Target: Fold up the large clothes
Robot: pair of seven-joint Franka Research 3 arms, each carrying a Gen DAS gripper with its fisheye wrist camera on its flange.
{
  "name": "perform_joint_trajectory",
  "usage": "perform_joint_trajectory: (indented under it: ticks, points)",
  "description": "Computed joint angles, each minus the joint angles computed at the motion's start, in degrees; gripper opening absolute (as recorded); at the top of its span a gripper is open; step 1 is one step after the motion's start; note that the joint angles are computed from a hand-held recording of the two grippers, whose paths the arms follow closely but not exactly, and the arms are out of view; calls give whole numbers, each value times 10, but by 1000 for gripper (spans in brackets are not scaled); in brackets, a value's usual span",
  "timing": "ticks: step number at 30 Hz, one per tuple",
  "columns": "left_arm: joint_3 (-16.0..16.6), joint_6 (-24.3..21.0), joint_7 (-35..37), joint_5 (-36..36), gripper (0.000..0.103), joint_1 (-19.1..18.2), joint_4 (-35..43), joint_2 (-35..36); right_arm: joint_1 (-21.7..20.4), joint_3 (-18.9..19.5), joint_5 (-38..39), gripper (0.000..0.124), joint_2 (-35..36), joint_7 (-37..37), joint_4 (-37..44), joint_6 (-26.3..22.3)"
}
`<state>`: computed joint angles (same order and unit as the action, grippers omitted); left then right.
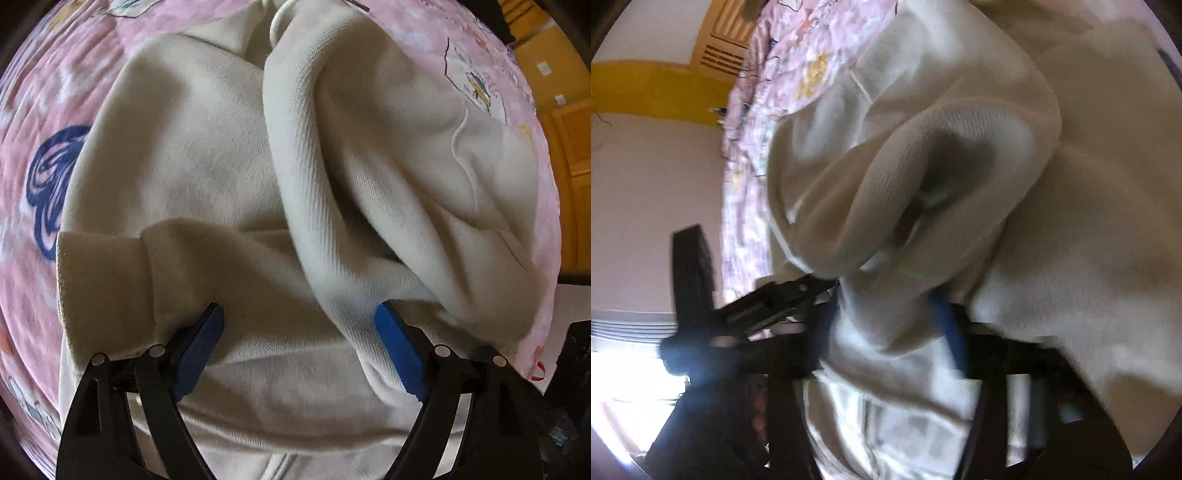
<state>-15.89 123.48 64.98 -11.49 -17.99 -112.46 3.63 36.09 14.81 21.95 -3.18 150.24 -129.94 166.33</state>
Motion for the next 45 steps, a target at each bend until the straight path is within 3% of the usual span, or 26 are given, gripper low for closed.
perform_joint_trajectory:
  ticks: [2,6,13,16,19,21,25,28,30,31,32,34,36,37,40,42,45]
  points:
    - [2,0,2,-4,82,3,13,13,-6,2,-42,12,3,22,9,-3]
    - [6,37,-11,22,79,7,21,-2,-22,5,-182,10,-8,24,62,-57]
    - [14,150,-44,78,75,14,50,6,-65,20,-617,8,8,143,185,-160]
    - [24,161,-115,160,74,14,77,43,-52,4,-688,8,27,148,177,-169]
    - [24,151,-122,142,68,26,88,73,-43,-13,-623,7,41,150,130,-136]
    - [22,151,-119,153,68,28,83,74,-32,-14,-611,7,36,151,101,-146]
    - [11,136,-69,136,68,36,86,72,-20,-13,-485,10,21,136,53,-135]
    - [1,126,-15,96,70,39,53,30,-25,-8,-400,14,-31,140,18,-131]
    - [0,110,-12,95,76,29,31,-2,-34,-5,-359,18,-63,113,25,-162]
    - [-1,95,-31,104,77,21,18,-20,-41,0,-359,27,-77,103,38,-190]
    - [-2,82,-47,112,78,15,12,-29,-51,5,-368,48,-84,90,54,-208]
    - [-7,54,-98,132,79,0,-9,-51,-69,5,-376,82,-87,19,84,-201]
    - [-9,34,-124,133,79,-10,-20,-54,-59,-25,-292,83,-57,-161,122,-158]
    - [-9,24,-138,128,79,-14,-26,-54,-38,-53,-232,83,-26,-262,159,-167]
    - [-10,4,-174,120,79,-23,-40,-46,-58,-70,-60,83,86,-528,303,-297]
    - [-12,-4,-185,146,79,-28,-38,-40,-82,-65,-40,83,171,-599,403,-401]
    - [-12,-10,-186,164,80,-33,-28,-28,-99,-58,-24,82,271,-634,533,-535]
